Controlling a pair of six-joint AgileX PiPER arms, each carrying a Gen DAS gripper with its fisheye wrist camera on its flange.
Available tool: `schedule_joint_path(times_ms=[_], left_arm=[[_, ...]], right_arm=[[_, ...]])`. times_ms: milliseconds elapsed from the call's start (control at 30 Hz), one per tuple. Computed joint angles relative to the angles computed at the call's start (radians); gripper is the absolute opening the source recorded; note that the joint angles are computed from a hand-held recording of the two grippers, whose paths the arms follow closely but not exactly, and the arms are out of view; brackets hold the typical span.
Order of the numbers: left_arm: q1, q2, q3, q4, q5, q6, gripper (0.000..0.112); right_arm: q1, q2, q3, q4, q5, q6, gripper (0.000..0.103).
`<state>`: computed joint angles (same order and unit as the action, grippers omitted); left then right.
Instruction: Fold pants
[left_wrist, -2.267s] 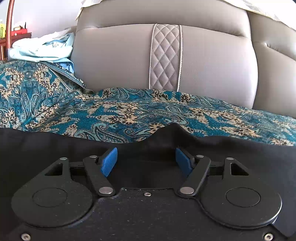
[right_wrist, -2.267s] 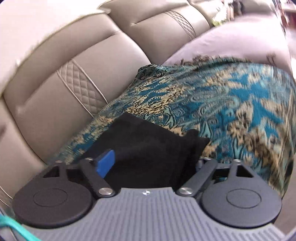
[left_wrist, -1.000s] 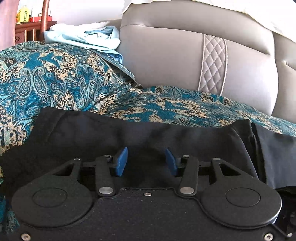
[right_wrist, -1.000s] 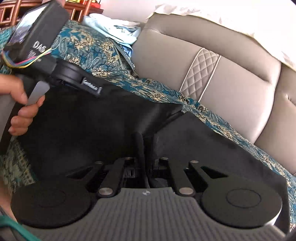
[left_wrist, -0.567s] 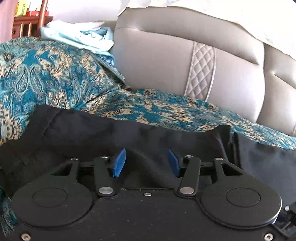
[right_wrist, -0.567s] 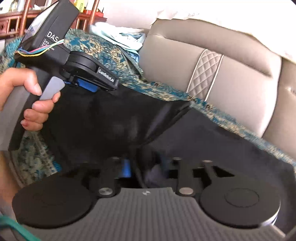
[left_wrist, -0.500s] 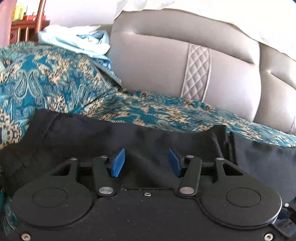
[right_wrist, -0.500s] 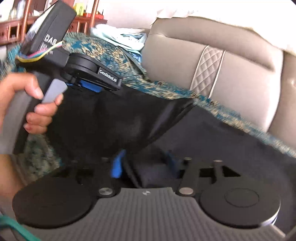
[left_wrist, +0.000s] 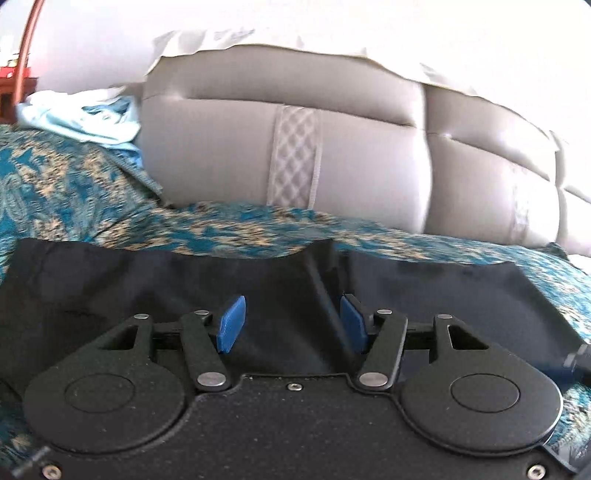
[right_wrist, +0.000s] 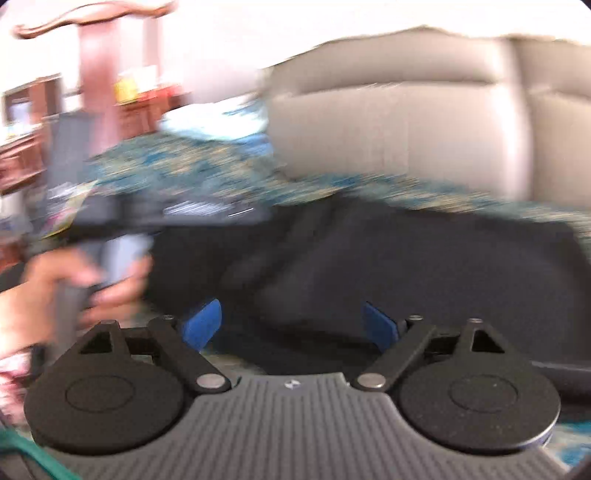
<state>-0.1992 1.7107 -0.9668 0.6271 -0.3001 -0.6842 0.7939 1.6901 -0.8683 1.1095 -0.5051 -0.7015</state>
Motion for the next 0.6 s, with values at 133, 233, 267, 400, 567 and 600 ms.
schedule_joint_path(times_ms=[133, 233, 267, 400, 567, 600], left_arm=[[-0.068, -0.022, 0.065, -0.229, -0.062, 0.223, 0.049], [-0.121, -0.026, 0.086, -0.305, -0.087, 0.283, 0.046], [-0.137, -0.026, 0.091, -0.326, -0.090, 0.300, 0.046], [-0.224, -0.008, 0.094, -0.560, -0.078, 0.529, 0.046], [-0.295, 0.026, 0.095, -0.860, -0.071, 0.783, 0.046], [-0.303, 0.031, 0.094, -0.908, -0.067, 0.824, 0.046]], right_arm=[[0.054, 0.003, 0.026, 0.324, -0.328, -0.187, 0.084], [0.021, 0.013, 0.045, 0.389, -0.414, -0.131, 0.067], [0.010, 0.021, 0.051, 0.405, -0.431, -0.113, 0.065], [-0.010, 0.053, 0.089, 0.427, -0.459, -0.068, 0.063], [0.034, 0.124, 0.089, 0.412, -0.556, -0.078, 0.075], [0.038, 0.133, 0.089, 0.413, -0.569, -0.069, 0.078]])
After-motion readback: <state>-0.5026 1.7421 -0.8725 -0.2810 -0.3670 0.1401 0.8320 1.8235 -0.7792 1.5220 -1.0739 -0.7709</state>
